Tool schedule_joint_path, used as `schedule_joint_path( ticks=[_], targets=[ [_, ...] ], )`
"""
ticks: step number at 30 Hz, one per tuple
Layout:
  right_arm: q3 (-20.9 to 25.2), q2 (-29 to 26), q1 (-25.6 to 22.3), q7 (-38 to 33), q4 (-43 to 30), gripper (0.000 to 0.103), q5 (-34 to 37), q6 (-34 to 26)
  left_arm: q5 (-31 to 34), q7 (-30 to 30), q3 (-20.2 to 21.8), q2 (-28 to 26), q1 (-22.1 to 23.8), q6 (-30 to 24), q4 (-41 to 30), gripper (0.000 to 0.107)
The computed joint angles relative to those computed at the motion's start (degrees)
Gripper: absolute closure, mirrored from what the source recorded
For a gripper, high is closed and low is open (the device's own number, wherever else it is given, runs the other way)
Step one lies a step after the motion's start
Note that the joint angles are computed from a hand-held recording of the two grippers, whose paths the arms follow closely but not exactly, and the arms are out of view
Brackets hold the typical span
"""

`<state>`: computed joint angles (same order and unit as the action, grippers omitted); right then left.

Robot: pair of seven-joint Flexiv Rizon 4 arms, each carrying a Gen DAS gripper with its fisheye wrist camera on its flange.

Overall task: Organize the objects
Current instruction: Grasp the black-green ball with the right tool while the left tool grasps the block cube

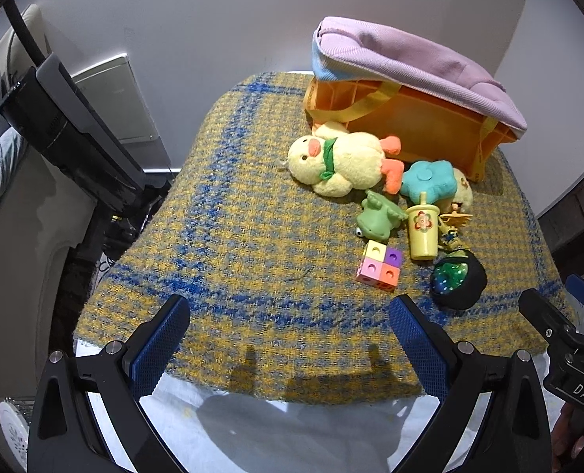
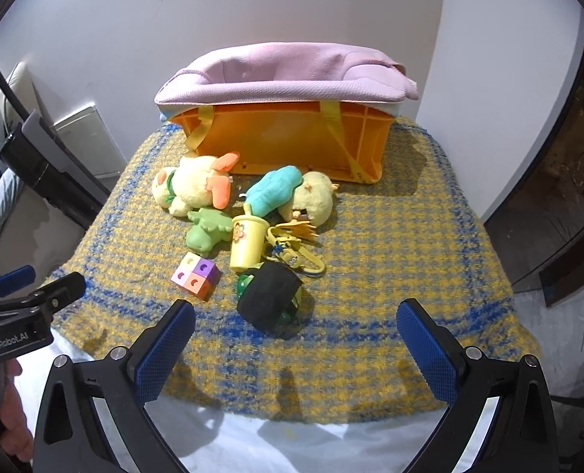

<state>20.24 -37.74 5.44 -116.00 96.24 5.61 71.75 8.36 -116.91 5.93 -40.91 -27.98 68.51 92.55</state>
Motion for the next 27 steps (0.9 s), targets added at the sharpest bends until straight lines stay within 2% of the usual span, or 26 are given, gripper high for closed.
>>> schedule_joint_path(
  ticks=[9,16,21,27],
  targets=[
    [0.01,-3.17,1.31,0.42,-1.21,0.001,-1.14,0.78,0.8,0.28,0.75,-2.91,-0.56,0.42,-1.93,0.004],
    [-1.86,-6.01,3.79,3.57,-3.06,0.002,-3.8,0.06,0.75,-1.06,1.72,-5.17,-1.07,-0.8,-3.94,0.004],
    [-3.01,-7.75,5.33,5.41,-4.33,0.008,-5.79,-0.78,0.43,-1.65,1.68,-6.48,-0.83,-2.29,-5.39,0.004],
    [-4.19,-9.7,6.7,8.14,-6.27,0.027,-7.81,-2.52,0.37,-1.4,1.13,-7.38,-0.6,-3.22,-6.5,0.004]
  ],
)
